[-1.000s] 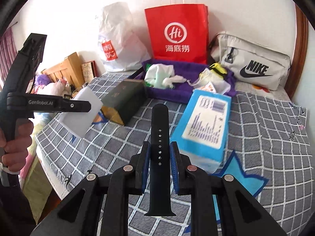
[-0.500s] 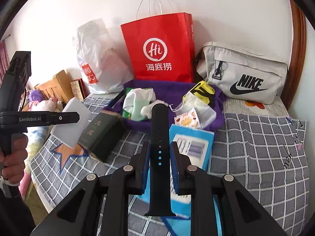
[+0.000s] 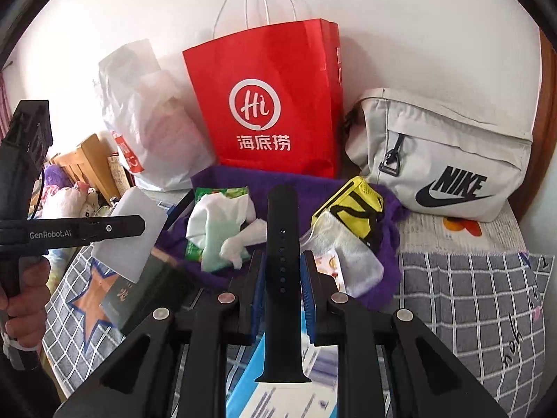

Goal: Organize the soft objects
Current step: 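Carry the foam block to the towel with the left tool while the right tool carries the strap there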

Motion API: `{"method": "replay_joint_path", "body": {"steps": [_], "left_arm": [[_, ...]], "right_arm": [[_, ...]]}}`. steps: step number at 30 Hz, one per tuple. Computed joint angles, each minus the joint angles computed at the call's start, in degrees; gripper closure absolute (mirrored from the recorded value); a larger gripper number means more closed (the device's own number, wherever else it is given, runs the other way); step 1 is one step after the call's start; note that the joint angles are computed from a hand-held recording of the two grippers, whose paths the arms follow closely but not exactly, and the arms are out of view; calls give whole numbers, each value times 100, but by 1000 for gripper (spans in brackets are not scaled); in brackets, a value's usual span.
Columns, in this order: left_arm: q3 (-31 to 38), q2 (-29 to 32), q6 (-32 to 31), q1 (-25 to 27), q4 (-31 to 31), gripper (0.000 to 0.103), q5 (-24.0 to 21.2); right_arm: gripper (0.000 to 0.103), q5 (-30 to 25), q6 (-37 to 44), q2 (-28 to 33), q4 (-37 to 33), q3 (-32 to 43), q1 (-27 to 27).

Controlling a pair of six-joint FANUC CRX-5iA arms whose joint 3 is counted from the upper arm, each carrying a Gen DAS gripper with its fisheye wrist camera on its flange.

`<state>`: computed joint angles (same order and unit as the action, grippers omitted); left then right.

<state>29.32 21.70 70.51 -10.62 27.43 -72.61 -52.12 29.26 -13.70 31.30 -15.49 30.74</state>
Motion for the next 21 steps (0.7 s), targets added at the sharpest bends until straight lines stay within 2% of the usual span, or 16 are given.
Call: {"method": "replay_joint_path", "body": {"steps": [8,19,21], "left_arm": [[848,662,256,-215,-51,74,-152],[2049,1650,707,-417,-15,74,-440],[2217,1800,740,-438,8,74,-488]], "right_arm": [[83,314,703,583,-442,548,-579],[83,310,1636,1102,-1250,866,-938],[83,263,1958,1191,-1640,1025,-1055]]}}
